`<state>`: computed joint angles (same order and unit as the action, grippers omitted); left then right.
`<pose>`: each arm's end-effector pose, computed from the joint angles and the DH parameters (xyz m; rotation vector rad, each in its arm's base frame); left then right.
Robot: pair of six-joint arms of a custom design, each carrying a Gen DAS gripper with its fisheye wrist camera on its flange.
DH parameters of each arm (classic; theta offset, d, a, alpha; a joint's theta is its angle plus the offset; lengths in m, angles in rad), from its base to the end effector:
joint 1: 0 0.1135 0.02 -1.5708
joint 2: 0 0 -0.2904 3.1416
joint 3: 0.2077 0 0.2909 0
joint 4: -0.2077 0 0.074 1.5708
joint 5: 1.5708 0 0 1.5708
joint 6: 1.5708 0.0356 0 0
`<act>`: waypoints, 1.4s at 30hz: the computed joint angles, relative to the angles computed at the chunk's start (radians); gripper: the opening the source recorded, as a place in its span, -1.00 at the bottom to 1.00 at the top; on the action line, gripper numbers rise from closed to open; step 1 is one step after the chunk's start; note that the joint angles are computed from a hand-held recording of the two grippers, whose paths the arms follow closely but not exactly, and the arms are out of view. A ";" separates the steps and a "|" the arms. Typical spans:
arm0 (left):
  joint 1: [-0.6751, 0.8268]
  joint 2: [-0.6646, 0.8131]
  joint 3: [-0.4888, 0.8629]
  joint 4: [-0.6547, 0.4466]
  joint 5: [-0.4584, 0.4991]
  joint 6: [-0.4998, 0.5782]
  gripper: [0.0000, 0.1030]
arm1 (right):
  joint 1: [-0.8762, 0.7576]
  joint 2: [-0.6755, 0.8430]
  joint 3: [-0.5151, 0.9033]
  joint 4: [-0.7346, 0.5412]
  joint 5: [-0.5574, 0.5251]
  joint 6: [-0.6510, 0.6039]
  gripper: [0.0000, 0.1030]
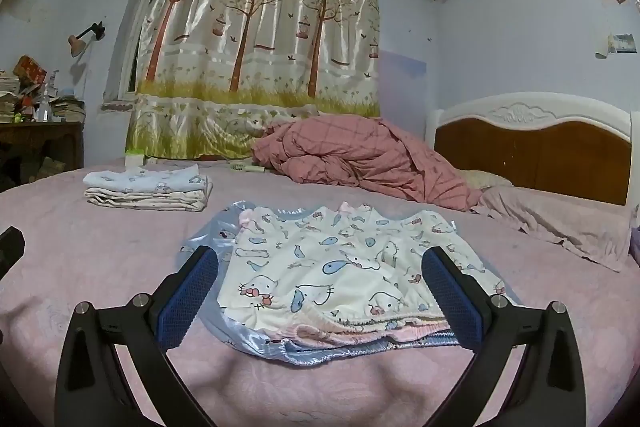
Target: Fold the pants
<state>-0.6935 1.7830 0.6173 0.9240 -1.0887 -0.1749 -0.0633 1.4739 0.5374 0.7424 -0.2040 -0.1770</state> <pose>0.2788 -0.1908 0.1378 -0.3090 1.6647 0.3360 0.3156 -0.0128 0.1878 -0.2472 1.7434 0.0053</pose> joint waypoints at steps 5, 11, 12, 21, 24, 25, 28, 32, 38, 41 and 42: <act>-0.006 0.013 0.002 0.031 -0.018 0.018 0.99 | 0.003 -0.004 -0.002 0.001 0.003 0.001 0.99; -0.008 0.020 -0.011 0.067 -0.026 0.026 0.99 | 0.003 -0.003 -0.005 0.008 0.005 0.001 0.99; -0.008 0.024 -0.011 0.070 -0.026 0.026 0.99 | 0.004 -0.002 -0.005 0.010 0.005 0.002 0.99; -0.003 0.026 -0.023 0.090 -0.021 0.031 0.99 | 0.005 0.000 -0.007 0.014 0.006 0.002 0.99; -0.001 0.023 -0.025 0.072 -0.022 0.016 1.00 | 0.005 -0.001 -0.006 0.014 0.007 0.002 0.99; 0.000 0.019 -0.029 0.065 -0.021 0.011 1.00 | 0.005 -0.002 -0.007 0.013 0.007 0.002 0.99; 0.004 0.017 -0.032 0.064 -0.017 0.007 1.00 | 0.004 -0.003 -0.007 0.011 0.007 0.002 0.99; 0.004 0.018 -0.027 0.061 -0.017 0.010 1.00 | 0.004 -0.001 -0.007 0.014 0.007 0.003 0.99; 0.009 0.027 -0.020 0.051 -0.011 0.000 1.00 | 0.005 0.001 -0.007 0.015 0.011 0.003 0.99; 0.018 0.022 -0.027 0.030 0.003 -0.025 1.00 | -0.002 -0.009 -0.006 0.001 0.010 0.003 0.99; 0.020 0.020 -0.028 0.020 0.006 -0.033 1.00 | -0.003 -0.009 -0.005 -0.002 0.011 0.002 0.99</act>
<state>-0.6740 1.8027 0.5896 0.9442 -1.0823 -0.2080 -0.0663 1.4650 0.5322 0.7402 -0.1928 -0.1751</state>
